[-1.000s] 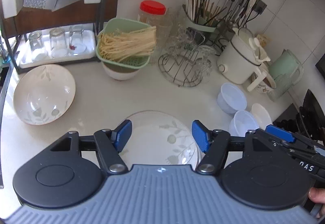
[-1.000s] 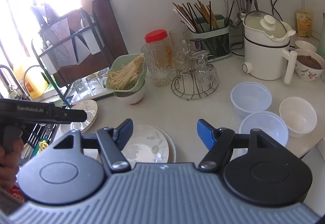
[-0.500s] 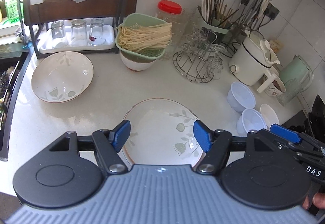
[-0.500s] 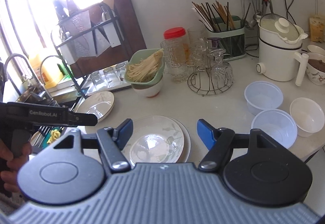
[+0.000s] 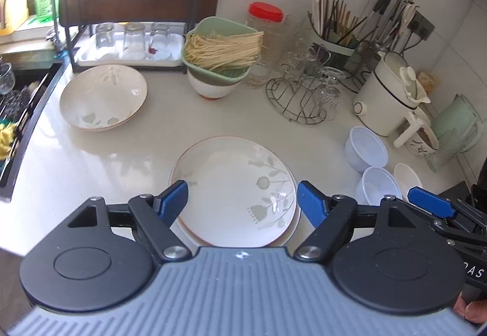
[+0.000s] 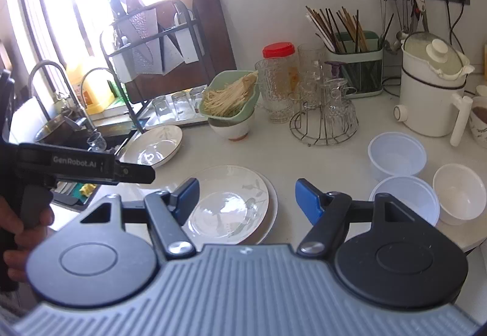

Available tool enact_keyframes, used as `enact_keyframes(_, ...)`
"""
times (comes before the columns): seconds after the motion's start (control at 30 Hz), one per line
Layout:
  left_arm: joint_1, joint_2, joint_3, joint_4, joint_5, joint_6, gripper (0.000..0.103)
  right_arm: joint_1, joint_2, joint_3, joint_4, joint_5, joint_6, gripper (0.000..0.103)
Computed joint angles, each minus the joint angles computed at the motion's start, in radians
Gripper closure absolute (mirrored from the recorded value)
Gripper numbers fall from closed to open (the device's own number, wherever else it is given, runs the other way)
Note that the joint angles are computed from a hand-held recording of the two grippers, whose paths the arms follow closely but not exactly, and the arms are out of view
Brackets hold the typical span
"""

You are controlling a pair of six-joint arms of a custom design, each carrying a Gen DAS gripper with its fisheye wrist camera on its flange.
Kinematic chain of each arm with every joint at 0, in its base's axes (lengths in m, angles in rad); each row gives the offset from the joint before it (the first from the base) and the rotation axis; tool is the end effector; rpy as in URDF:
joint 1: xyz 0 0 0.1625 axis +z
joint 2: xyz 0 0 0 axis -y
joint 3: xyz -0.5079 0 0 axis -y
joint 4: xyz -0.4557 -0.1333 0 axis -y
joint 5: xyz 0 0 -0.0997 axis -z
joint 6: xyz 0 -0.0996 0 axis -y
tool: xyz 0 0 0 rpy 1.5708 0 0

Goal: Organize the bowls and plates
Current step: 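Raise both open grippers away from the plate stack, then move both grippers to the rim of the leaf-pattern plate by the glass rack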

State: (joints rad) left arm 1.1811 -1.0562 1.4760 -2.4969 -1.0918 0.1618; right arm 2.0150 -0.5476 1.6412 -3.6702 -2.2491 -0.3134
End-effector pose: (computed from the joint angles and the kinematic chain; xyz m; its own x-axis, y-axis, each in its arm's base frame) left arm -0.1367 -0.8046 0.3899 -0.8405 0.2590 -0.4759 0.4738 0.7774 -0.4137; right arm 0.3913 -0.6575 0.0648 -0.8145 -0.0121 0.5800 -0.5058 0.5043 -0.6999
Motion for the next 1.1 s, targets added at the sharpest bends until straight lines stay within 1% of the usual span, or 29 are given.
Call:
enact_keyframes(0.07,-0.008,-0.005,0.012,-0.002,0.027,-0.014,0.019,-0.004,-0.005,0.008,0.001,0.016,-0.011,0.031)
enact_keyframes(0.17,-0.017,-0.011,0.025,-0.019,0.059,-0.017,0.016,-0.01,-0.015,0.019,0.02,0.046,0.013,0.031)
enact_keyframes(0.33,-0.014,-0.009,0.014,-0.013,0.08,-0.028,0.015,-0.013,-0.001,-0.004,0.033,0.044,0.005,0.031)
enact_keyframes(0.37,-0.01,-0.006,0.006,-0.004,0.077,-0.028,0.015,-0.014,0.002,-0.011,0.041,0.046,0.006,0.025)
enact_keyframes(0.4,-0.007,-0.002,-0.004,0.005,0.078,-0.028,0.015,-0.016,0.004,-0.016,0.05,0.052,0.005,0.013)
enact_keyframes(0.43,-0.002,0.003,-0.015,0.014,0.077,-0.028,0.015,-0.017,0.008,-0.022,0.052,0.055,0.0,0.008)
enact_keyframes(0.47,0.004,0.007,-0.028,0.022,0.072,-0.026,0.015,-0.019,0.011,-0.029,0.051,0.06,-0.006,0.0)
enact_keyframes(0.63,0.032,0.032,-0.098,0.077,0.054,-0.011,0.015,-0.019,0.032,-0.081,0.11,0.051,0.032,0.0)
enact_keyframes(0.73,0.05,0.058,-0.151,0.106,0.046,0.011,0.015,-0.014,0.058,-0.126,0.125,0.037,0.041,0.0)
enact_keyframes(0.8,0.064,0.076,-0.189,0.118,0.032,0.028,0.015,-0.011,0.083,-0.164,0.124,0.014,0.036,0.0)
enact_keyframes(0.9,0.085,0.105,-0.252,0.137,0.005,0.051,0.015,-0.012,0.112,-0.216,0.15,0.012,0.064,0.0)
enact_keyframes(1.03,0.112,0.15,-0.349,0.183,-0.029,0.081,0.015,0.001,0.166,-0.308,0.188,-0.041,0.051,0.0)
enact_keyframes(1.1,0.124,0.171,-0.395,0.211,-0.041,0.094,0.015,0.005,0.19,-0.351,0.209,-0.053,0.049,0.0)
